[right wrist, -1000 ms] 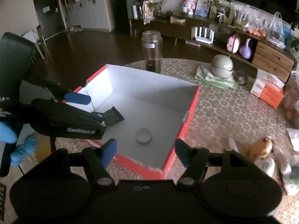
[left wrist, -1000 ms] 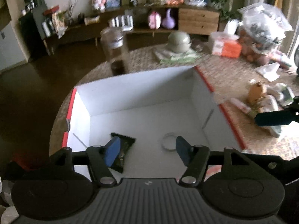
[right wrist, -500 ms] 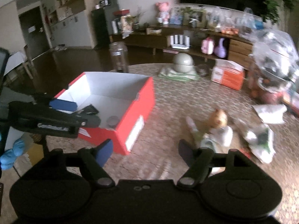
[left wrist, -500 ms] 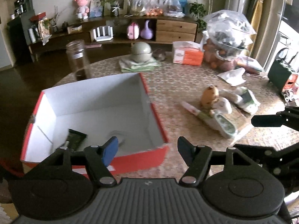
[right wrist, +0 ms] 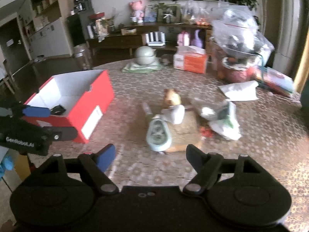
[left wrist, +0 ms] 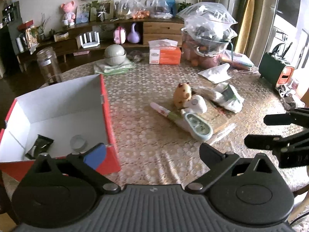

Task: Organize objects
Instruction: 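Withdraw both grippers from the box back toward the cluttered items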

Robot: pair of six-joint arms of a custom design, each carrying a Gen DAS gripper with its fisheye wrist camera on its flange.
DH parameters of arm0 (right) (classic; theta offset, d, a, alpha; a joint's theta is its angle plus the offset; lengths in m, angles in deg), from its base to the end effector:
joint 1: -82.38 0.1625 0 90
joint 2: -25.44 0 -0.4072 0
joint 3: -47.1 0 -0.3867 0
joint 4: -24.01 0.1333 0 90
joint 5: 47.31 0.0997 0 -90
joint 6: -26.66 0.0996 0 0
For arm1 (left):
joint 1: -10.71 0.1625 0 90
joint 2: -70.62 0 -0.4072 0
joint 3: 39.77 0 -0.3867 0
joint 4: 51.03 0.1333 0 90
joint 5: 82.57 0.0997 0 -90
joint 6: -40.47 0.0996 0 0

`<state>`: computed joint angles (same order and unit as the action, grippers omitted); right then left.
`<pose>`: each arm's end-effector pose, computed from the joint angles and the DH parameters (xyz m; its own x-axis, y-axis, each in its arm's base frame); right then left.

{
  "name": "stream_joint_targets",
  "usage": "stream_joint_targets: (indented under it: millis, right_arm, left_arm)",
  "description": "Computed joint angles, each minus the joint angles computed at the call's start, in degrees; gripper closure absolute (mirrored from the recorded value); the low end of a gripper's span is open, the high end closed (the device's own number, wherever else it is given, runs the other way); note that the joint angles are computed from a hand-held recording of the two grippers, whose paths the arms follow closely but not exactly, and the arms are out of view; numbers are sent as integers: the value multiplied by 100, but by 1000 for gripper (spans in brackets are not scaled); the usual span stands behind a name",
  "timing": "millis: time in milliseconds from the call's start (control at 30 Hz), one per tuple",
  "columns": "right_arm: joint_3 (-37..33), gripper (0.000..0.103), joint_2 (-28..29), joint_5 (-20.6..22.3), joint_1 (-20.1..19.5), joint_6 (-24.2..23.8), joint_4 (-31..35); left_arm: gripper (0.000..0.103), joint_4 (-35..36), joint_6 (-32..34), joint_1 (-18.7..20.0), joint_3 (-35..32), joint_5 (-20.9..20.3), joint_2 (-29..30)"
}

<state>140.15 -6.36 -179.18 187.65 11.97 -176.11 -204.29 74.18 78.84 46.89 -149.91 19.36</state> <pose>0.2366 -0.6128 0.0644 -0.7790 0.1185 0.6157 -0.3833 0.6871 -0.6173 -0.1019 -0.7146 0.2214 -0.5854 0.6023 -0.5427 0.7865 0.5845 -0.1997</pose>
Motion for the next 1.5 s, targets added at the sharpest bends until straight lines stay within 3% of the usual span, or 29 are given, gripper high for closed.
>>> stream_joint_targets:
  millis: [367, 667, 900, 1267, 1500]
  right_arm:
    - [305, 22, -446, -270, -466, 50, -288]
    - [69, 22, -550, -204, -888, 180, -40]
    - [-550, 22, -361, -171, -1105, 204, 333]
    - [-1704, 24, 119, -227, -1404, 589, 1264]
    - [-2009, 27, 257, -189, -1550, 1067, 1592]
  left_arm:
    - [0, -121, -257, -171, -84, 10, 531]
    - [0, -215, -200, -298, -284, 176, 1102]
    - [0, -441, -134, -361, -569, 407, 1569]
    - [0, -113, -378, -304, -1262, 549, 2101]
    - [1, -116, -316, -259, -1421, 615, 2293]
